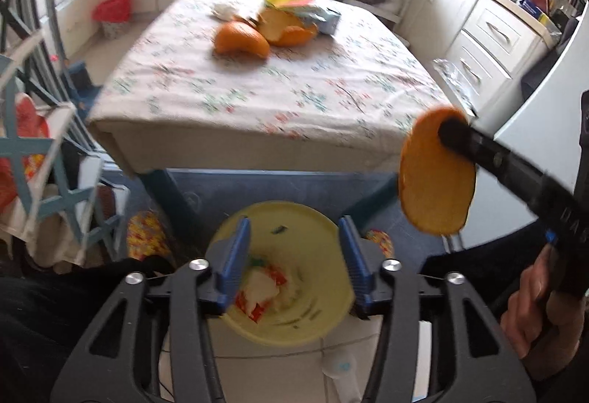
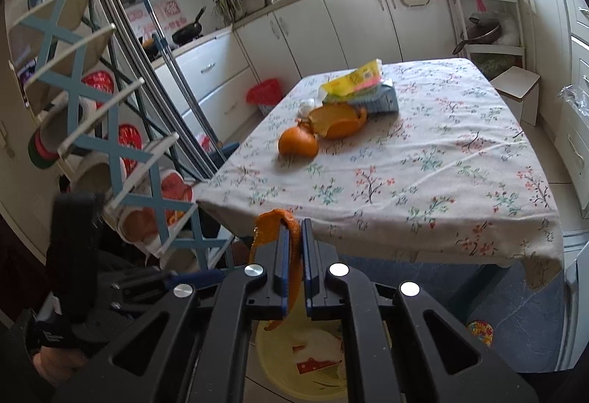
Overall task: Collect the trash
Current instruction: 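Open the right gripper over the bucket to drop the orange peel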
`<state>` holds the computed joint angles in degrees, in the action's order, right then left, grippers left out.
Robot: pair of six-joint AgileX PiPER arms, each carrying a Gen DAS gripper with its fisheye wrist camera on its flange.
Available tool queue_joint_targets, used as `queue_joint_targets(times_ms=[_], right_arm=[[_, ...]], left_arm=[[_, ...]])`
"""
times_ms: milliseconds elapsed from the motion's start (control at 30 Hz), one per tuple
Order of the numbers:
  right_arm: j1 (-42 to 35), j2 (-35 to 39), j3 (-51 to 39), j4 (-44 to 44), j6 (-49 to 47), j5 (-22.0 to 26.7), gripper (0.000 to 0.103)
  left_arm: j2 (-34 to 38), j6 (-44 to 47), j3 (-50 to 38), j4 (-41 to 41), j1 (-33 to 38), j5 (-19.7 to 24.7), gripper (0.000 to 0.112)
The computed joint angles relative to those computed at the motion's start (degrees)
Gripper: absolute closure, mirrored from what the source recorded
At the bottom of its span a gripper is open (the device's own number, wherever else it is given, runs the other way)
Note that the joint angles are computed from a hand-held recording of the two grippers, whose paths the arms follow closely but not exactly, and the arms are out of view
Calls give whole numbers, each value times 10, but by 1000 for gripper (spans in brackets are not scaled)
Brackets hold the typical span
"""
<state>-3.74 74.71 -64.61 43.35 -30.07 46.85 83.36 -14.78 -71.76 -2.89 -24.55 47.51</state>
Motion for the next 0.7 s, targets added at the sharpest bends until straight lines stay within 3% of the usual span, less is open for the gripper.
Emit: queue_joint_targets(times_ms=[200, 367, 400, 467, 533, 700], right_arm=[[27, 5, 9, -35, 25, -10, 95], [51, 16, 8, -63, 44, -10, 93], [58, 21, 7, -72, 50, -7, 89], [72, 26, 8, -94, 63, -10, 71], [78, 27, 8, -98, 65, -12, 62], [76, 24, 9, -97, 65, -12, 57]], left_arm=[[-24, -137, 3, 161, -31, -22, 37], [-40, -203, 8, 238, -41, -33, 30], [-42, -212, 8, 246, -41, -34, 30], [-45, -223, 9, 255, -41, -35, 29], [-48, -232, 13, 262, -40, -37, 28], [-53, -254, 21, 286, -46, -40, 27]])
